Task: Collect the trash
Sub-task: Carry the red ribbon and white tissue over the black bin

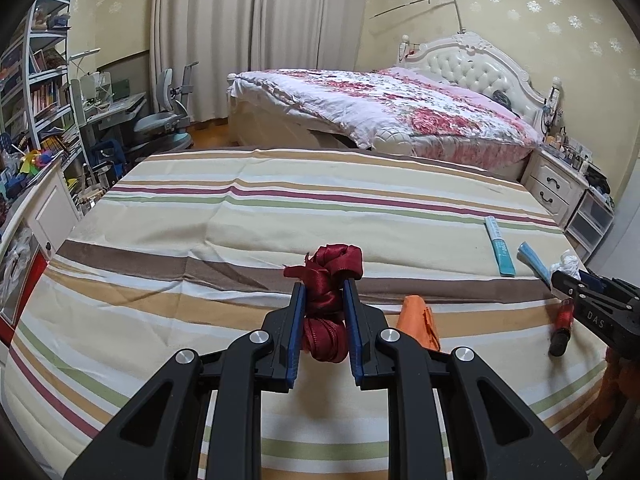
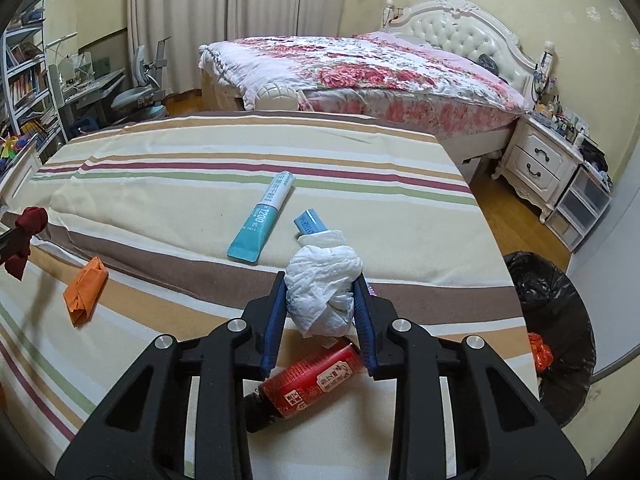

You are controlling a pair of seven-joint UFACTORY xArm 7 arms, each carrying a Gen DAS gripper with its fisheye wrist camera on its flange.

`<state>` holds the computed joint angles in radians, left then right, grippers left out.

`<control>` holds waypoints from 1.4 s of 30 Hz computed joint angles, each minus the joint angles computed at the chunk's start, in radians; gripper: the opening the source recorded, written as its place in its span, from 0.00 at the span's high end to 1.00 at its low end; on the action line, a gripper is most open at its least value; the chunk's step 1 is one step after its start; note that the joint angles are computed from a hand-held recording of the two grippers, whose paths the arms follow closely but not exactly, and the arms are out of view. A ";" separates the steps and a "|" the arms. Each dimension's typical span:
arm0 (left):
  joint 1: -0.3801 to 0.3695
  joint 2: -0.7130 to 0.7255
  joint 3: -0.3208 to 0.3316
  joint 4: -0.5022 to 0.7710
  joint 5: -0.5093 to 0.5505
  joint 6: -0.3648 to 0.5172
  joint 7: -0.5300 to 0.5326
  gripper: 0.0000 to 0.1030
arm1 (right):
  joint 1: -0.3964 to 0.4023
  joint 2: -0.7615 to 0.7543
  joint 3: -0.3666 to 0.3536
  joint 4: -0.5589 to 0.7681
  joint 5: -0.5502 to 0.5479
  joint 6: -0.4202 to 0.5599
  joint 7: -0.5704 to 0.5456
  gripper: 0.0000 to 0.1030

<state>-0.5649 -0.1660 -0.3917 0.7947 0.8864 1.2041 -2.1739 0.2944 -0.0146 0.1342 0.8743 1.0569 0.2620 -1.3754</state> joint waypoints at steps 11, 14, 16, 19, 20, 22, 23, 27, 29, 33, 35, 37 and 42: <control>-0.040 0.149 0.032 0.160 0.129 -0.038 0.040 0.80 | -0.065 -0.067 -0.083 -0.022 0.064 0.069 -0.035 0.70; -0.063 0.212 0.055 0.231 0.173 -0.060 0.070 0.80 | -0.088 -0.066 -0.104 -0.017 0.073 0.077 -0.043 0.70; -0.078 0.248 0.074 0.270 0.200 -0.078 0.089 0.80 | -0.104 -0.061 -0.115 -0.010 0.088 0.076 -0.055 0.70; -0.102 0.312 0.105 0.348 0.237 -0.108 0.130 0.80 | -0.134 -0.048 -0.128 0.008 0.107 0.075 -0.071 0.70; -0.110 0.338 0.117 0.381 0.250 -0.118 0.147 0.80 | -0.144 -0.041 -0.130 0.017 0.109 0.075 -0.071 0.70; -0.129 0.382 0.140 0.439 0.273 -0.133 0.179 0.80 | -0.166 -0.021 -0.134 0.041 0.115 0.075 -0.071 0.69; -0.139 0.403 0.152 0.466 0.281 -0.139 0.194 0.80 | -0.176 -0.010 -0.133 0.054 0.115 0.074 -0.067 0.69; -0.174 0.498 0.204 0.592 0.301 -0.185 0.269 0.80 | -0.219 0.037 -0.125 0.102 0.130 0.060 -0.068 0.69; -0.189 0.544 0.229 0.655 0.298 -0.207 0.315 0.80 | -0.239 0.063 -0.118 0.127 0.130 0.056 -0.061 0.69; -0.212 0.654 0.276 0.806 0.274 -0.253 0.422 0.80 | -0.274 0.113 -0.098 0.175 0.119 0.039 -0.039 0.69; -0.220 0.704 0.297 0.873 0.255 -0.277 0.469 0.80 | -0.291 0.139 -0.087 0.201 0.103 0.036 -0.017 0.69; -0.224 0.761 0.315 0.950 0.225 -0.298 0.524 0.80 | -0.310 0.159 -0.076 0.221 0.094 0.034 -0.004 0.69; -0.241 0.877 0.358 1.114 0.154 -0.326 0.646 0.80 | -0.350 0.215 -0.047 0.274 0.067 0.004 0.030 0.69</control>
<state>-0.8058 0.7112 -0.0335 1.9084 1.0403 0.8780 -1.5283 -0.0552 0.2002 0.0869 1.1480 1.1244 0.2664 -1.3456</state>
